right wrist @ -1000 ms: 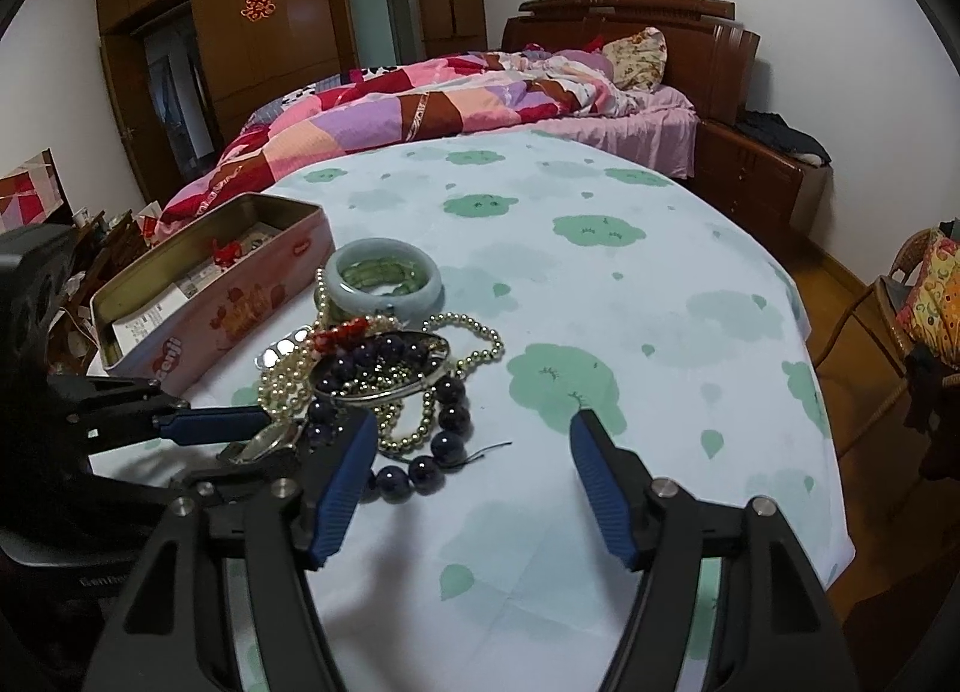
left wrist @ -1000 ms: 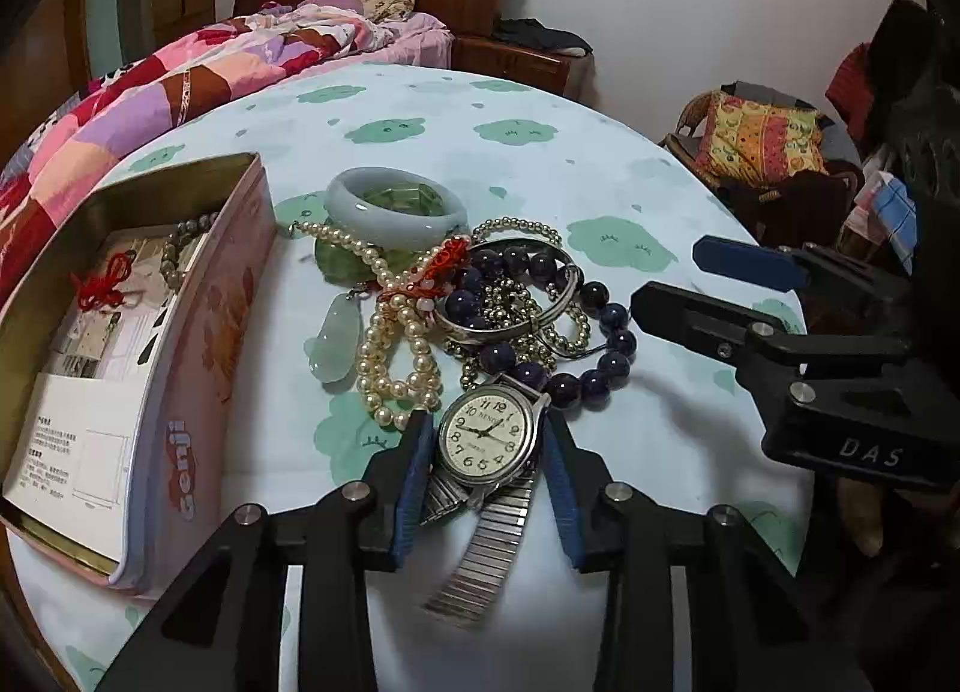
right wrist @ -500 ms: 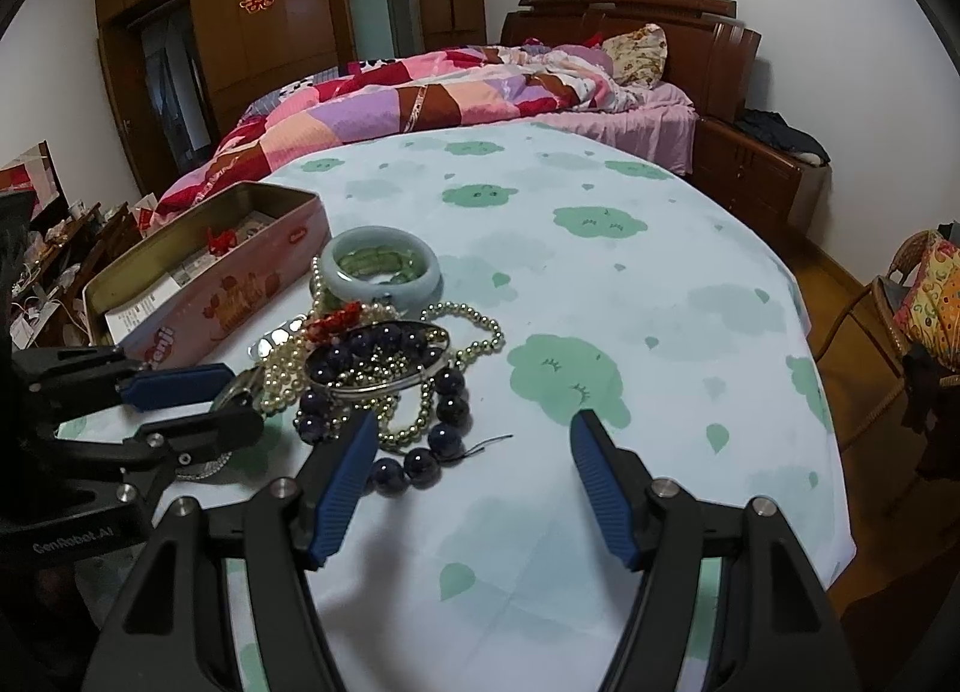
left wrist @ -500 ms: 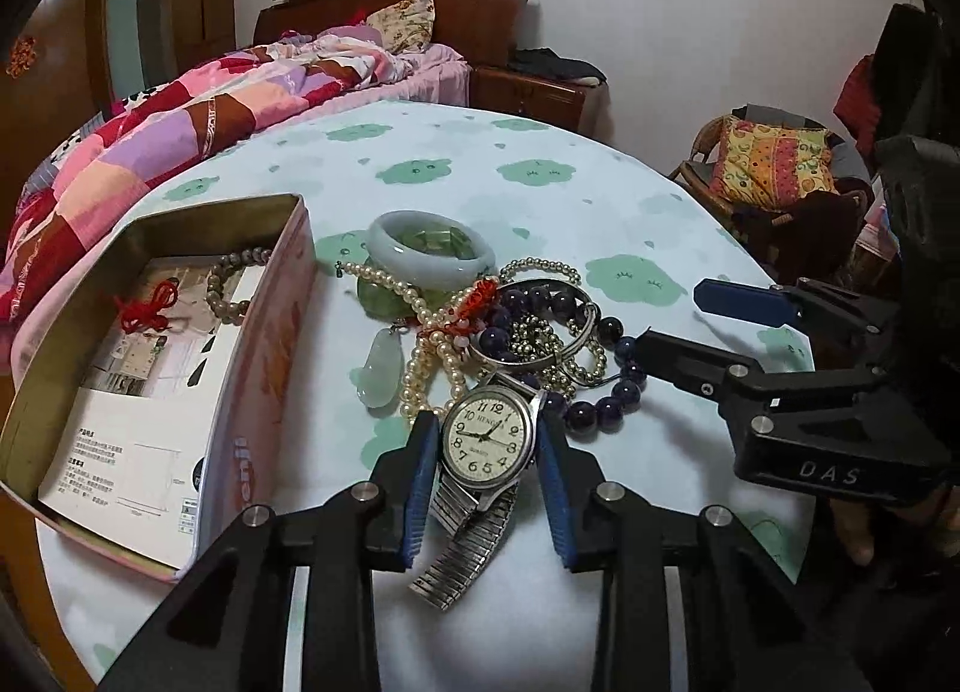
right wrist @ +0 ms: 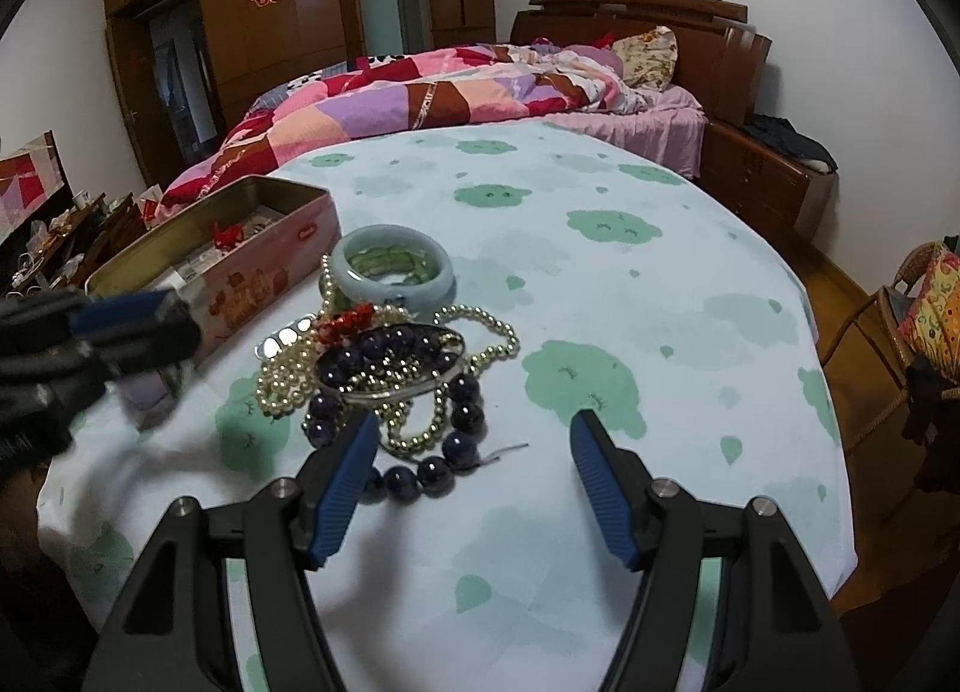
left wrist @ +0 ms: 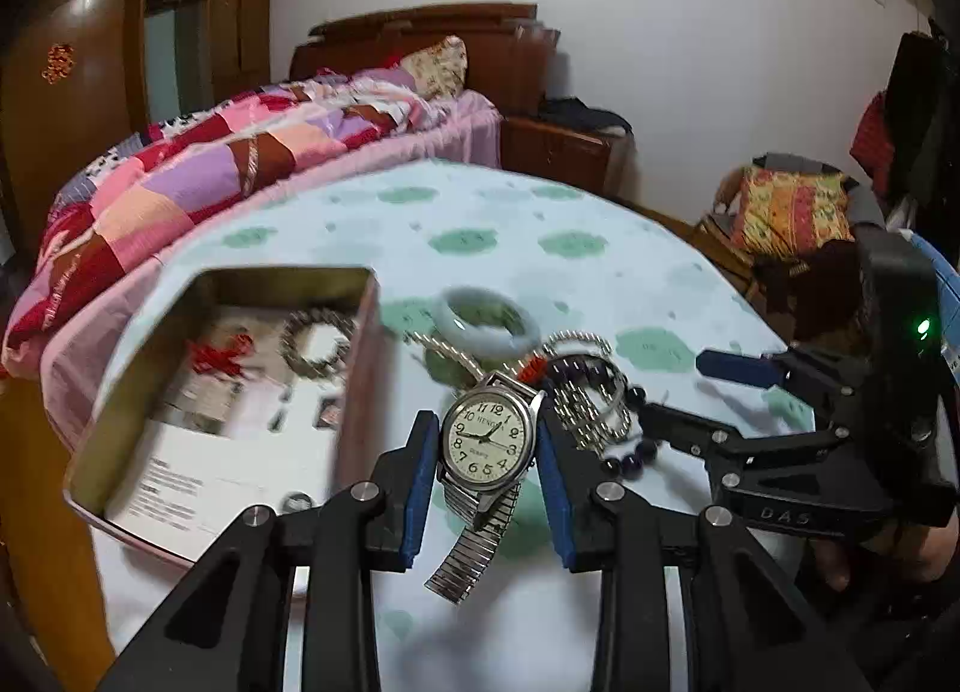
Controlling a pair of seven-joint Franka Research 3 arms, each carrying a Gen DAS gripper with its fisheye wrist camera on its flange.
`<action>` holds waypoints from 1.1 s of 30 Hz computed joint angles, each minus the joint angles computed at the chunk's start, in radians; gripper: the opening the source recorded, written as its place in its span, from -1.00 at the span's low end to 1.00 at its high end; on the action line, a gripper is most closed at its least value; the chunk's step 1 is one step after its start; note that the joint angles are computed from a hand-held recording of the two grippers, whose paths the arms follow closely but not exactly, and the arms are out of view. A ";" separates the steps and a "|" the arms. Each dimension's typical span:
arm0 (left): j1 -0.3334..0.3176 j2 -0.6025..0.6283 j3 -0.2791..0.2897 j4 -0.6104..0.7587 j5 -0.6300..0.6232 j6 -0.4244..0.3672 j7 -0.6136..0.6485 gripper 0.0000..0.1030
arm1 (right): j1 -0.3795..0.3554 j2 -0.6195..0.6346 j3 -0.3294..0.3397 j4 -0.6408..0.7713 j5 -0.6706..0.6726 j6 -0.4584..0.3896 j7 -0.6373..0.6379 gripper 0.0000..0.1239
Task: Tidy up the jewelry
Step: 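Close the left tool around the silver wristwatch and lift it, then grasp the silver bangle with the right tool while the left tool carries the watch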
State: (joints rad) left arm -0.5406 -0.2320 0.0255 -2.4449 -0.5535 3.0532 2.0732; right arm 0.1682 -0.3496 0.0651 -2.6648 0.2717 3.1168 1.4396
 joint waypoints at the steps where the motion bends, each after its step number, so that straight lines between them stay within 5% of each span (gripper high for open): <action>1: 0.007 -0.001 -0.004 0.000 0.006 0.005 -0.005 -0.36 | 0.002 0.006 -0.001 0.006 0.001 -0.001 0.001 0.13; 9: 0.033 0.012 0.005 0.012 0.054 0.041 -0.054 -0.36 | 0.090 0.058 -0.078 0.078 0.081 -0.036 -0.064 0.12; 14: 0.016 0.006 0.038 0.007 0.066 0.055 -0.070 -0.36 | 0.233 0.078 -0.181 0.125 0.254 -0.082 -0.248 0.17; 16: 0.003 0.004 0.052 0.005 0.060 0.054 -0.068 -0.36 | 0.230 0.093 -0.167 0.142 0.285 -0.092 -0.288 0.46; 18: -0.007 0.005 0.062 0.005 0.056 0.052 -0.064 -0.36 | 0.210 0.112 -0.140 0.161 0.296 -0.105 -0.308 0.51; 23: -0.023 0.013 0.079 0.014 0.019 0.041 -0.030 -0.36 | 0.039 0.173 0.000 0.217 0.058 -0.173 -0.117 0.49; 28: -0.010 0.020 0.069 0.022 -0.025 0.030 0.001 -0.36 | 0.032 0.183 -0.002 0.231 -0.017 -0.213 -0.084 0.25; 33: 0.011 0.011 0.051 0.021 -0.044 0.032 0.016 -0.36 | 0.041 0.162 -0.013 0.206 -0.024 -0.192 -0.080 0.24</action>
